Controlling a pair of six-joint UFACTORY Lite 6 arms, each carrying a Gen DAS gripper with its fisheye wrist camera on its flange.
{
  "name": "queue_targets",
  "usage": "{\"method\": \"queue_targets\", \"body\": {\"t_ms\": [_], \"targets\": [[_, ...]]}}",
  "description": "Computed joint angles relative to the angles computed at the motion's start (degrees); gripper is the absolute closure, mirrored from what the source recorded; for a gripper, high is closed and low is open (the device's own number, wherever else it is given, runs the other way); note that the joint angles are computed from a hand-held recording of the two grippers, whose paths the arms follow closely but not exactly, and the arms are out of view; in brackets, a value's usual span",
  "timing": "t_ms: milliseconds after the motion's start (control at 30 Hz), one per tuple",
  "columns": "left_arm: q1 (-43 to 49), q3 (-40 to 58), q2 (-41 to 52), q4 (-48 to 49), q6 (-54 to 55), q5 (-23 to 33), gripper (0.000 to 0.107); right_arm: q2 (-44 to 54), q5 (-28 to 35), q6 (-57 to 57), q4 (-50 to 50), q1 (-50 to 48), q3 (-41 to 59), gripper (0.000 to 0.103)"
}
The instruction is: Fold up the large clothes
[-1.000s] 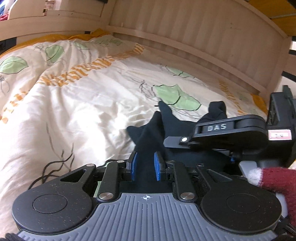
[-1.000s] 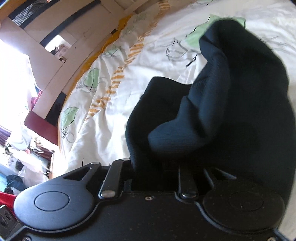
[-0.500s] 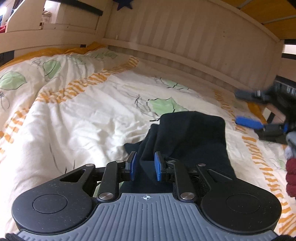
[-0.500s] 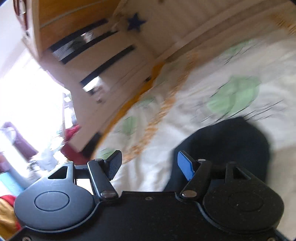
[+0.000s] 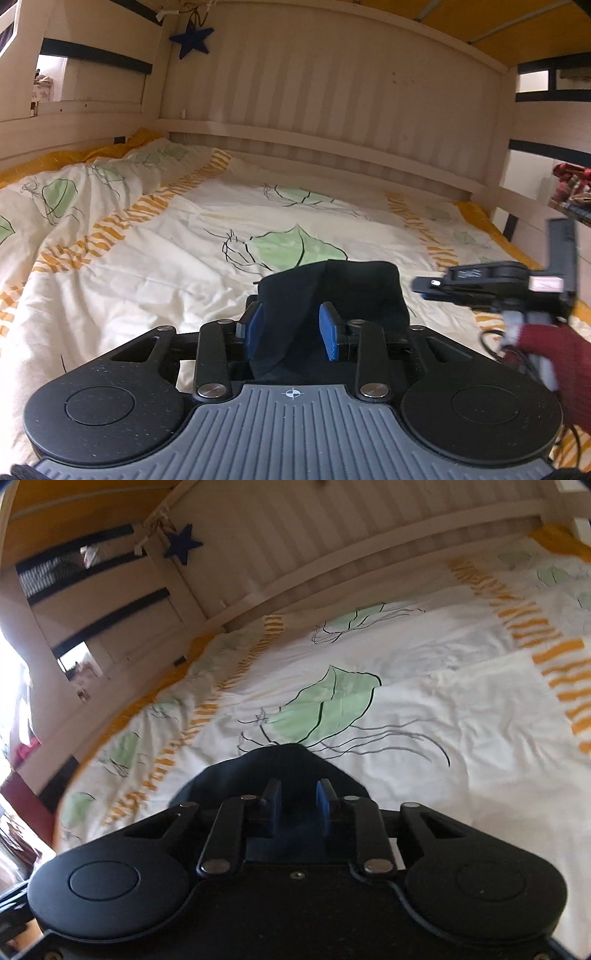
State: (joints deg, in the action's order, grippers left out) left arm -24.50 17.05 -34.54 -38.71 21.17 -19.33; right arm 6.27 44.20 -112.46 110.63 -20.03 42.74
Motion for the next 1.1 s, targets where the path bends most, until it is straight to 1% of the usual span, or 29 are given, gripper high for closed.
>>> {"method": "queue_targets", "body": {"t_ms": [67, 167, 200, 267, 333, 367, 400, 433, 467, 533, 567, 600, 633, 667, 700, 767, 833, 900, 967, 1033, 1100], "targets": [[1.04, -0.08, 0.93, 3.88, -3.11, 0.59, 0.075, 3.55, -2.41, -0.62, 1.67, 3.33, 3.36, 0.071], [4.05, 0.39, 3.07, 15.28, -13.31, 2.46, 0.075, 11.19, -7.8, 0.46, 2.01, 10.2, 11.09, 0.071], [4.93, 0.69, 4.12, 18.83, -16.58, 2.73, 0.075, 14.02, -9.77, 2.71, 0.03, 12.77, 14.49, 0.071], [6.54, 1.36, 6.16, 25.38, -22.47, 2.86, 0.075, 19.97, -12.88, 9.18, -7.17, 17.96, 21.7, 0.072], [8.4, 2.33, 8.87, 34.13, -30.15, 2.46, 0.074, 23.74, -17.73, 14.76, -16.95, 23.88, 27.31, 0.071], [8.89, 2.94, 10.46, 37.28, -33.04, 2.04, 0.074, 24.82, -18.56, 17.44, -21.02, 25.65, 28.97, 0.071], [9.53, 3.67, 12.44, 40.33, -35.75, 1.29, 0.073, 25.57, -19.54, 19.6, -23.88, 27.21, 30.15, 0.071], [10.12, 4.54, 14.83, 42.88, -37.84, 0.35, 0.073, 25.77, -20.31, 19.79, -24.34, 28.17, 30.37, 0.071], [10.36, 5.26, 16.94, 43.5, -38.34, -0.33, 0.073, 26.01, -19.98, 19.48, -24.15, 28.2, 30.49, 0.071], [11.0, 7.2, 22.32, 43.81, -38.5, -0.68, 0.073, 25.69, -17.22, 17.81, -22.52, 26.58, 29.52, 0.071], [11.18, 8.09, 24.49, 44.24, -38.75, 0.39, 0.073, 25.46, -15.47, 16.25, -21.16, 25.47, 28.8, 0.071], [11.1, 9.46, 27.62, 42.42, -36.61, 1.9, 0.072, 24.94, -14.09, 14.83, -20.03, 24.48, 27.92, 0.07], [10.79, 9.43, 29.47, 39.42, -33.1, 1.13, 0.071, 24.07, -13.15, 12.7, -18.09, 23.79, 26.54, 0.07], [11.2, 8.44, 30.66, 38.82, -31.78, -1.26, 0.071, 23.3, -12.19, 11.4, -16.55, 23.28, 25.66, 0.07], [11.69, 7.63, 30.71, 40.12, -32.86, -2.4, 0.071, 22.35, -11.11, 10.27, -15.03, 22.61, 24.63, 0.069], [12.55, 7.39, 29.86, 43.32, -35.74, -1.75, 0.071, 17.37, -10.04, 5.73, -10.5, 21.63, 19.68, 0.069], [12.53, 7.29, 29.52, 43.2, -35.66, -1.3, 0.071, 11.01, -9.19, -0.64, -5.26, 20.62, 13.71, 0.068], [12.07, 6.93, 28.86, 41.88, -34.63, -1.04, 0.071, 3.69, -9.74, -5.63, -1.12, 19.63, 7.25, 0.068], [12.03, 7.05, 28.73, 42.11, -35.06, -0.78, 0.071, -2.73, -9.77, -8.96, 1.01, 18.05, 1.31, 0.068], [12.24, 7.8, 29.81, 42.96, -35.92, -1.06, 0.071, -8.23, -10.35, -10.07, 1.02, 16.21, -3.98, 0.068], [12.28, 7.98, 29.95, 43.09, -36.09, -1.02, 0.071, -12.15, -11.27, -11.4, 1.32, 14.93, -8.32, 0.068]]}}
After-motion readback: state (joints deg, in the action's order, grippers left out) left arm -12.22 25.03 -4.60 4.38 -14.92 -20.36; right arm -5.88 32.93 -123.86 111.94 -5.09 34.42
